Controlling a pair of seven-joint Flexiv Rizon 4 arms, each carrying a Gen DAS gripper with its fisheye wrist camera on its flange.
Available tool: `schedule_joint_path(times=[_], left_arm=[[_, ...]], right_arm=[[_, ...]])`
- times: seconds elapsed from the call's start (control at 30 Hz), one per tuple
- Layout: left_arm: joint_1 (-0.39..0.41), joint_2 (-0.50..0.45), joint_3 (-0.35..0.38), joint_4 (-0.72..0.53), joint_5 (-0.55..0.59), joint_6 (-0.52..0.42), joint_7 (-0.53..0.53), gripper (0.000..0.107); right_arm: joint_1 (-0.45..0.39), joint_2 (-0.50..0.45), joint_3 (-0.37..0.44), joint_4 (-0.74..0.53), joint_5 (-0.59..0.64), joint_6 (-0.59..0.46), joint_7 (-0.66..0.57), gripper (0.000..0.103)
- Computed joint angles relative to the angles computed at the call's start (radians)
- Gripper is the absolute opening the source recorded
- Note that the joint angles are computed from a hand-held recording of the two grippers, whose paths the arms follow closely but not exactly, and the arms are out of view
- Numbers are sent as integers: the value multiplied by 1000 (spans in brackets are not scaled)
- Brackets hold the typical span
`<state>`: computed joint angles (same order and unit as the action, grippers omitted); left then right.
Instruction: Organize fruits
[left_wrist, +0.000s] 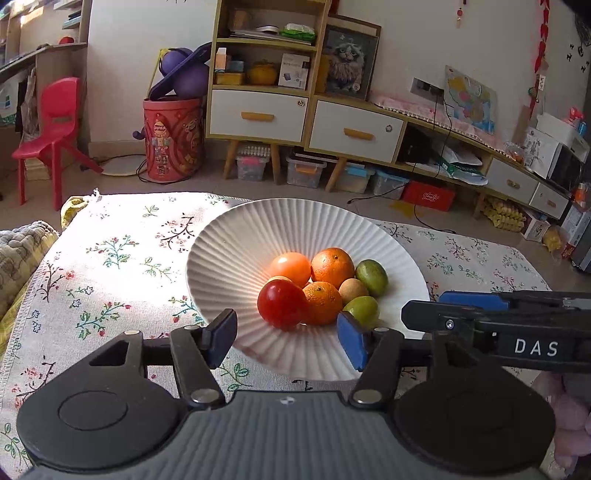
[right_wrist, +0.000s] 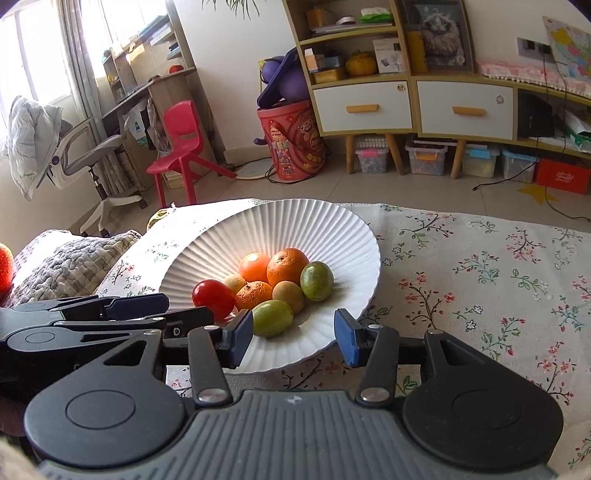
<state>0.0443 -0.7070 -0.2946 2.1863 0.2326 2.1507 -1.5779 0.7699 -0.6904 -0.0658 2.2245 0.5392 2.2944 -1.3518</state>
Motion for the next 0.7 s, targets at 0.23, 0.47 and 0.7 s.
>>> schedule_joint_path(times=[0.23,0.47,0.7], left_arm=[[-27,54,50,67,-21,48,-13,66],[-36,102,88,136,-30,75,-27,74],[-36,127,116,200,-33,105,-48,81]], right_arm=[[64,30,-26,23,100,-4,-4,56],[122,42,-38,26,185,13,-45,62],[174,48,-44,30,273,11,-103,70]])
